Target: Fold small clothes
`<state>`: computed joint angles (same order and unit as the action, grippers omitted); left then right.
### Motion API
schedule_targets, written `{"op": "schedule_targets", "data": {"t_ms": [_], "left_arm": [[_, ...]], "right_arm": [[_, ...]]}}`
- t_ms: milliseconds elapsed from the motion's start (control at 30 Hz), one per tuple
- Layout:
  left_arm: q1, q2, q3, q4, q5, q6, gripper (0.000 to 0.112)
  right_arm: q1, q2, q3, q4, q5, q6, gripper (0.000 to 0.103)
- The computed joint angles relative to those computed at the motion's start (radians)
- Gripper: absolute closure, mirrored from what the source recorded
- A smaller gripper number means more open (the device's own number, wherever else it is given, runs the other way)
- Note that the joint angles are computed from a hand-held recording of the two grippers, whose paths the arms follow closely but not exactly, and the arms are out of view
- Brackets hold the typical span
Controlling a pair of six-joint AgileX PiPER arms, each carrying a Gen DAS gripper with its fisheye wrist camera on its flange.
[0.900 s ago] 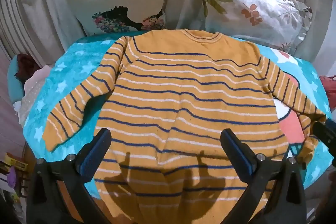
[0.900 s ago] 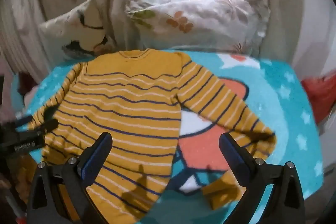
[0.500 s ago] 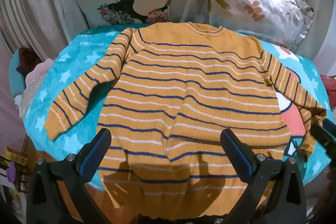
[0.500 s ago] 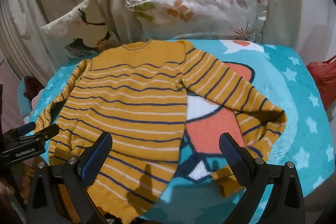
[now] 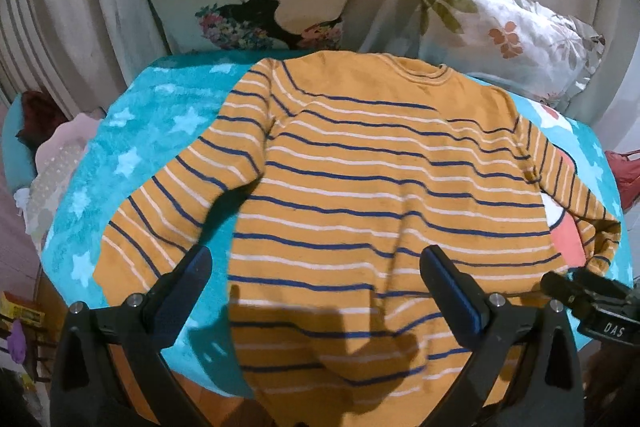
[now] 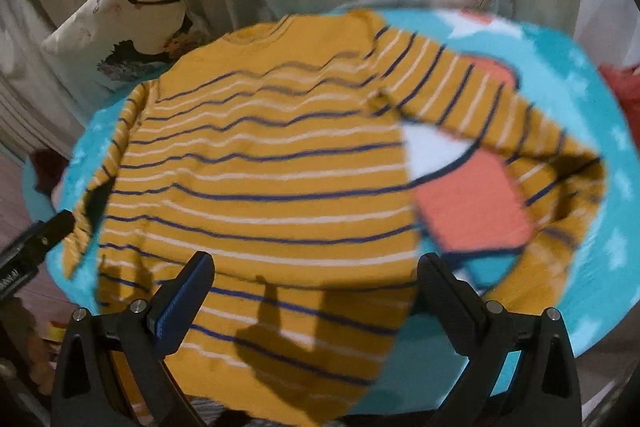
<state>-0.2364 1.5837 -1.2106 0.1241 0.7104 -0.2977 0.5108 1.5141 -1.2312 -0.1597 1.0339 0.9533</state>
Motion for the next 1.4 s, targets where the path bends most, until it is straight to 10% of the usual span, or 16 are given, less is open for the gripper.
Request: {"op": "schedule_targets", "data": {"t_ms": [700,833,933,1167,1400], "left_arm": [[0.665,0.359,-0.189,-0.242,0.018,0.497,0.012],[0.710,0.420,-0.227,-0.349,0.064,0.596,0.041],[0.697,0.392,-0.200,-0.383,0.042,0.665,0.108],[0.678,0.384,-0.287,-0.072,0.009,0.456,0.107],[0.763,0.481,-0.538,-0.103,0.127,0.450,0.101]], "right_arm": [[0.126,0.243,-0.249,-0.057,0.080,0.169,0.004],[0.132,0.280,-0.291,-0.057,0.106,0.178,0.004],[0.140,0.317,-0.332,-0.053,0.121,0.176,0.004],[0.164,0.382,-0.420,-0.068,0.162,0.172,0.004],[0.171,0.386,-0.411,-0.085,0.145,0.202,0.004]]}}
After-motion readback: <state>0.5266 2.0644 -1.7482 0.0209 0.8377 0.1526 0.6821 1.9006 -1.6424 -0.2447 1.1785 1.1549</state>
